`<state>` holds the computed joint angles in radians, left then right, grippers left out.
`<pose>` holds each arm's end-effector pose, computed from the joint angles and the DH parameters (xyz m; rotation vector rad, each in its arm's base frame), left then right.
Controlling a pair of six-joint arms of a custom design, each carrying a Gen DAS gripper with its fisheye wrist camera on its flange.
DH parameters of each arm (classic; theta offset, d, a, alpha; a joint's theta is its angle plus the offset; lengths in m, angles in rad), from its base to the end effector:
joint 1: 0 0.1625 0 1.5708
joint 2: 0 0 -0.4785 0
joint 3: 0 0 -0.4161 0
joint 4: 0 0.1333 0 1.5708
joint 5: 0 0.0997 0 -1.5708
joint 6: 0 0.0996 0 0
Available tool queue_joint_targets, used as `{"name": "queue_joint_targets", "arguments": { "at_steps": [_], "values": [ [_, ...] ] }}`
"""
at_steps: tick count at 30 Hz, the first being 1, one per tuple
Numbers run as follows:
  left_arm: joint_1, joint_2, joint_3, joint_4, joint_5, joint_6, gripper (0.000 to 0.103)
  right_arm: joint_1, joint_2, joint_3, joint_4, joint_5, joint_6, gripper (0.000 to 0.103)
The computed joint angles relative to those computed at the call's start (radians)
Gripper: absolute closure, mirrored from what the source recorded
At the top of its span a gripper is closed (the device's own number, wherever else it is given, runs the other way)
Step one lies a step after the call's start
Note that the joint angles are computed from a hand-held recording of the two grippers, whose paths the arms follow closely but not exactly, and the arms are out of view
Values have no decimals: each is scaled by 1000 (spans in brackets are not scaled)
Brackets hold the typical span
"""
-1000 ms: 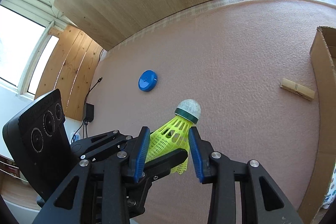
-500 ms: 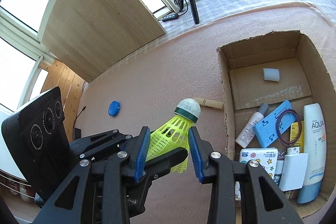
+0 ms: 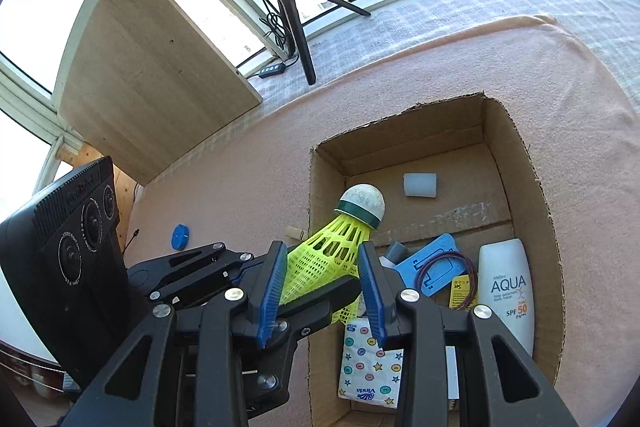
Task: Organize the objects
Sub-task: 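Carry the shuttlecock with the left tool into the box, then open the left tool over the box and withdraw it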
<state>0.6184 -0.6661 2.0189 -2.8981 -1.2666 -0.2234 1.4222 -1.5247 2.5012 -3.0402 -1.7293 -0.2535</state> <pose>-0.3645 -0.4596 -0.0456 1.0272 2.6764 -0.2133 0.0586 -0.4025 0.2563 0.0915 -2.8179 0.6501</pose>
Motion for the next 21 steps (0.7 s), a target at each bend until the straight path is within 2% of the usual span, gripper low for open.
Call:
{"name": "queue_joint_targets", "arguments": {
  "at_steps": [4, 6, 8, 9, 10, 12, 21],
  "values": [
    [2, 18, -21, 10, -1, 4, 69, -13, -8, -9, 12, -2, -14, 70],
    [2, 23, -26, 10, 3, 1, 63, -16, -12, -10, 12, -1, -21, 70],
    [1, 24, -27, 9, 20, 3, 47, -11, -12, -5, -20, -13, -26, 68],
    [-1, 21, -24, 7, 26, 7, 37, -2, -8, -4, -44, -41, -22, 60],
    [-3, 16, -17, 3, 31, 11, 34, 1, -7, -3, -56, -58, -18, 48],
    [-3, 10, -12, 7, 47, 17, 33, -12, -20, 3, -70, -50, -8, 43],
    [16, -18, 10, -3, 68, 16, 33, -58, -55, 10, -47, 1, 10, 43]
  ]
}}
